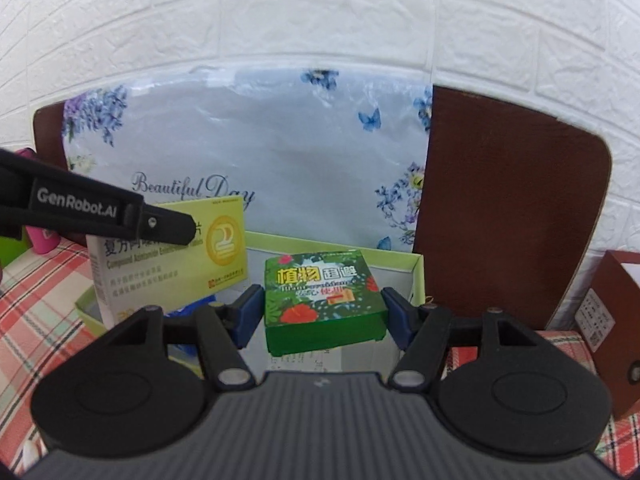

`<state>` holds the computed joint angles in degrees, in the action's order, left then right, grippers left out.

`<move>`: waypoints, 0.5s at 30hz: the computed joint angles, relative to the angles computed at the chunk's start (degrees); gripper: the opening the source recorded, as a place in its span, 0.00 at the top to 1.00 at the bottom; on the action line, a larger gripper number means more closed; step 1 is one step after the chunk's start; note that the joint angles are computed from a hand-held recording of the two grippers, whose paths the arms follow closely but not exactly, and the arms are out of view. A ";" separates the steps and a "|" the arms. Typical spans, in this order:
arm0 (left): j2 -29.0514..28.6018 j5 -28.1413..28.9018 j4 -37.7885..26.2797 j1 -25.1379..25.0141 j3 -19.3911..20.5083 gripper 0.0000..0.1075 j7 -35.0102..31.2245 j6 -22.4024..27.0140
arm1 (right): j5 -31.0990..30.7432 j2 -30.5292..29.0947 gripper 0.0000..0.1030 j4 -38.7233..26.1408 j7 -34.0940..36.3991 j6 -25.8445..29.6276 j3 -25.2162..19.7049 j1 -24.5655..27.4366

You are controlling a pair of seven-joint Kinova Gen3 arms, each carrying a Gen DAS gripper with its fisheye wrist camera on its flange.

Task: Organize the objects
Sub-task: 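Carry both boxes over the lime-green box and release them inside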

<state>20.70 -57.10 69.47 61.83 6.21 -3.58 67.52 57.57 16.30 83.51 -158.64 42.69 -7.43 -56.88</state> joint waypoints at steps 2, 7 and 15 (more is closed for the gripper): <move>0.21 0.09 0.83 -0.80 -0.26 0.81 0.21 -1.29 | -1.18 1.28 0.38 -0.91 0.63 -0.42 0.20 0.75; 1.45 -2.14 1.86 -0.60 -0.69 0.17 2.63 -0.66 | -2.02 3.65 0.11 -1.69 1.25 -1.30 1.20 1.26; 2.24 -6.15 1.86 3.13 -1.39 0.07 3.59 6.35 | -1.37 1.67 0.00 0.82 1.27 -1.57 1.97 0.03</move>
<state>22.93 -63.25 71.33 64.96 4.82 0.01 73.87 56.20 17.97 84.33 -157.37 41.12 -5.46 -56.85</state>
